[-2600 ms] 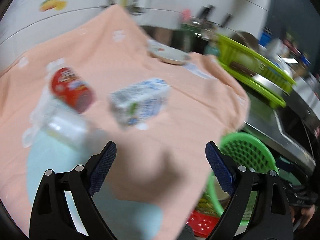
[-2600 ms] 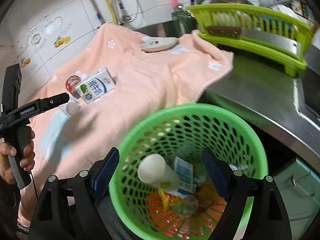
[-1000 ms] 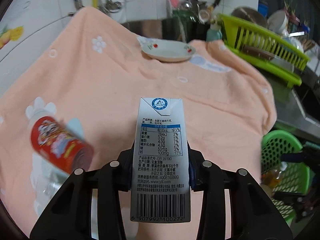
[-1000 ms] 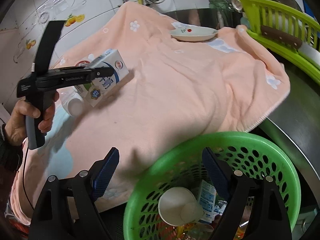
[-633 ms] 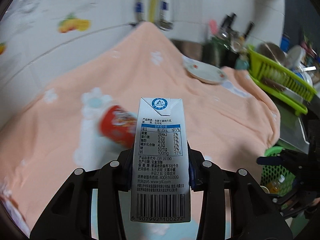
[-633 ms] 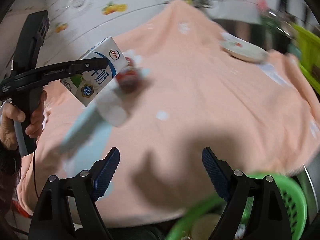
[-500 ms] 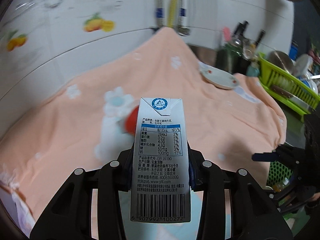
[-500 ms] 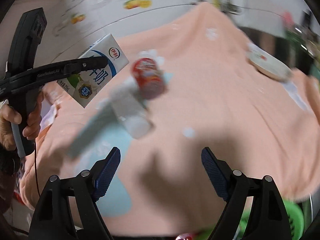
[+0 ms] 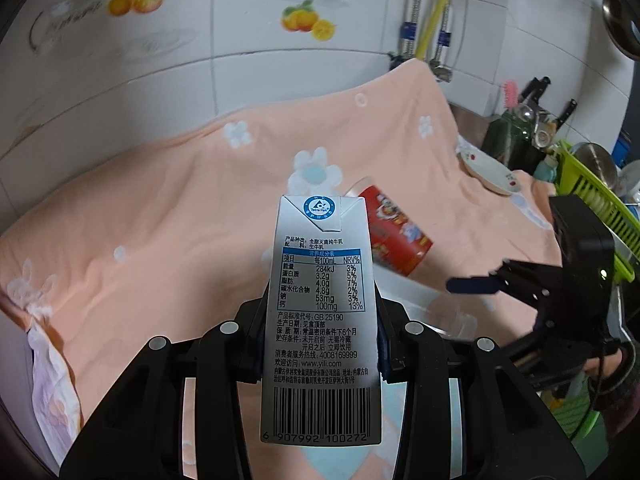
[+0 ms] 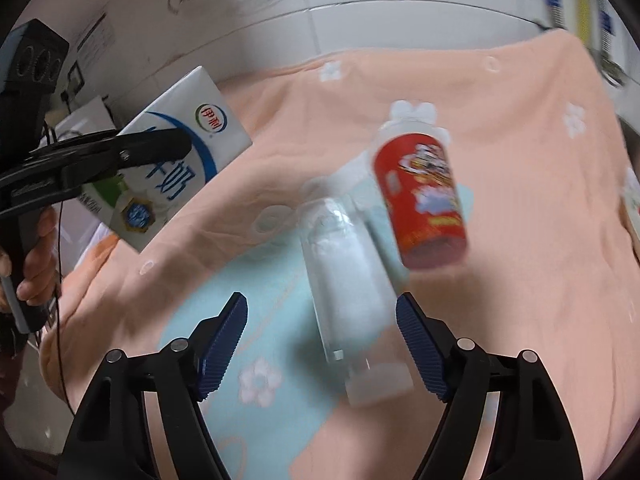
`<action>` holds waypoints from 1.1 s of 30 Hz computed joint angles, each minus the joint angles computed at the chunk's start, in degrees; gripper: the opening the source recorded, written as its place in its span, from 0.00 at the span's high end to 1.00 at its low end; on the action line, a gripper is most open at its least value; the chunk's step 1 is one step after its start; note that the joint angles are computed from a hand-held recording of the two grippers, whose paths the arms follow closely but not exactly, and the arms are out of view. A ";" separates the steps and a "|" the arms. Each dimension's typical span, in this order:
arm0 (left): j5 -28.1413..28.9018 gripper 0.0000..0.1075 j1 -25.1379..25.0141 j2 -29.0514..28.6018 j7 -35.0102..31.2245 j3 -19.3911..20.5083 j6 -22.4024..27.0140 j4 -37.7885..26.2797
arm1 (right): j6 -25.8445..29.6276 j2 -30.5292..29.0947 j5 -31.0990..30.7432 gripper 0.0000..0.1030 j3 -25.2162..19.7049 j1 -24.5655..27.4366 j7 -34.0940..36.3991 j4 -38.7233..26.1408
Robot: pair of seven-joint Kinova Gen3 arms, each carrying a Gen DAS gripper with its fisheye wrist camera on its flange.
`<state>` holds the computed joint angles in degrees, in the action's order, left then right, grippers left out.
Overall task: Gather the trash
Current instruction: 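Grasp the clear plastic bottle with the right tool while the left tool holds the carton, then drop the plastic bottle into the basket with the right tool while the left tool carries the carton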
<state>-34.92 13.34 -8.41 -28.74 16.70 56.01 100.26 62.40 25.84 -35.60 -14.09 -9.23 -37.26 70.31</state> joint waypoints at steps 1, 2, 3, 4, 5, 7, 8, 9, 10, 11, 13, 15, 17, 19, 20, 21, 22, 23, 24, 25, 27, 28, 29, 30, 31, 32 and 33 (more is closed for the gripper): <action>0.15 0.63 -0.09 -0.28 0.07 -0.15 0.05 0.34 | -0.08 0.28 0.54 0.30 0.05 -0.71 -0.31 -0.44; 0.66 0.63 -0.26 -0.75 -0.08 -0.56 -0.43 0.91 | -0.15 0.76 1.26 0.30 0.09 -1.59 -0.68 -1.24; 1.16 0.63 -0.51 -1.21 -0.24 -0.86 -0.97 1.48 | -0.29 1.31 2.14 0.30 0.08 -2.55 -0.91 -2.02; 1.42 0.64 -0.79 -1.41 -0.38 -0.84 -1.12 1.72 | -0.75 1.56 3.00 0.30 0.14 -3.36 -1.22 -2.42; 1.50 0.64 -1.07 -1.54 -0.41 -0.68 -1.13 2.00 | -1.54 1.89 4.34 0.30 0.36 -4.55 -1.65 -2.94; 1.91 0.63 -1.49 -1.93 -0.53 -0.56 -1.44 2.76 | -1.95 2.25 6.20 0.30 0.09 -5.33 -2.10 -3.45; 2.27 0.63 -1.71 -2.09 -0.63 -0.57 -1.62 3.01 | -3.33 2.15 7.44 0.30 0.75 -6.67 -2.17 -3.33; 2.65 0.63 -1.96 -2.24 -0.79 -0.65 -1.86 3.29 | -3.78 2.30 8.32 0.30 0.64 -7.07 -2.36 -3.55; 2.78 0.63 -2.19 -2.40 -0.76 -0.48 -1.87 3.47 | -3.51 2.81 9.19 0.30 0.71 -7.64 -2.93 -4.42; 2.96 0.63 -2.44 -2.57 -0.77 -0.46 -2.03 3.74 | -3.48 3.27 10.28 0.30 0.90 -8.36 -3.55 -5.20; 3.49 0.64 -2.94 -2.89 -1.13 -0.60 -2.42 4.11 | -3.49 3.86 12.38 0.30 1.24 -9.41 -4.31 -6.00; 3.75 0.63 -3.48 -3.09 -1.32 -0.53 -2.44 4.37 | -2.64 4.90 14.09 0.30 1.47 -10.41 -5.43 -7.28; 4.35 0.63 -3.93 -3.41 -1.64 -0.73 -2.70 4.71 | -2.75 5.82 16.00 0.31 1.87 -11.58 -6.59 -7.94; 4.95 0.64 -4.42 -3.53 -2.17 -0.95 -2.95 4.82 | -2.29 6.71 17.06 0.36 1.94 -12.19 -7.74 -8.66; 5.25 0.63 -4.64 -3.57 -2.44 -1.06 -3.09 4.85 | -2.68 6.85 17.55 0.37 2.04 -12.45 -8.31 -8.44; 5.46 0.63 -4.84 -3.57 -2.53 -1.00 -3.17 4.90 | -3.20 6.79 17.94 0.40 2.02 -12.58 -8.66 -8.21; 5.63 0.63 -5.00 -3.67 -2.62 -0.99 -3.28 5.09 | -3.60 6.64 18.16 0.44 2.24 -12.72 -9.02 -7.96; 5.75 0.64 -5.16 -3.75 -2.51 -0.87 -3.49 5.29 | -3.08 6.70 17.84 0.44 1.70 -12.06 -9.27 -8.12; 5.98 0.64 -5.25 -3.85 -2.57 -0.87 -3.89 5.50 | -3.01 6.44 17.33 0.45 1.34 -11.45 -9.23 -7.72; 6.26 0.64 -5.28 -3.92 -2.70 -0.81 -4.31 5.68 | -3.45 5.88 16.85 0.45 1.05 -10.88 -9.02 -6.85; 6.54 0.64 -5.36 -4.11 -2.85 -0.59 -5.19 6.06 | -4.59 4.27 15.48 0.46 0.39 -9.34 -8.11 -4.34; 6.74 0.64 -5.39 -4.22 -2.85 -0.43 -5.49 6.23 | -5.11 3.31 14.52 0.46 0.01 -8.35 -7.41 -2.86; 7.13 0.64 -5.31 -4.32 -2.93 -0.30 -5.95 6.39 | -5.52 2.29 13.56 0.46 -0.28 -7.37 -6.68 -1.33; 7.33 0.64 -5.26 -4.43 -2.99 -0.08 -6.44 6.55 | -5.55 1.93 12.85 0.46 -0.36 -6.76 -6.18 -0.84; 7.37 0.63 -5.19 -4.51 -2.93 0.35 -6.68 6.68 | -5.90 1.02 11.54 0.47 -0.70 -5.61 -5.24 0.54; 7.18 0.63 -5.01 -4.52 -2.73 1.10 -6.88 6.79 | -5.85 -0.04 9.69 0.47 -1.13 -3.95 -4.05 2.19; 6.92 0.63 -4.83 -4.51 -2.44 1.80 -7.06 6.90 | -5.97 -0.87 8.43 0.47 -1.08 -3.08 -3.31 3.43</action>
<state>-28.00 8.51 -12.92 -31.18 18.50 48.95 107.16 56.43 24.97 -27.17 -15.17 -12.31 -40.57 73.73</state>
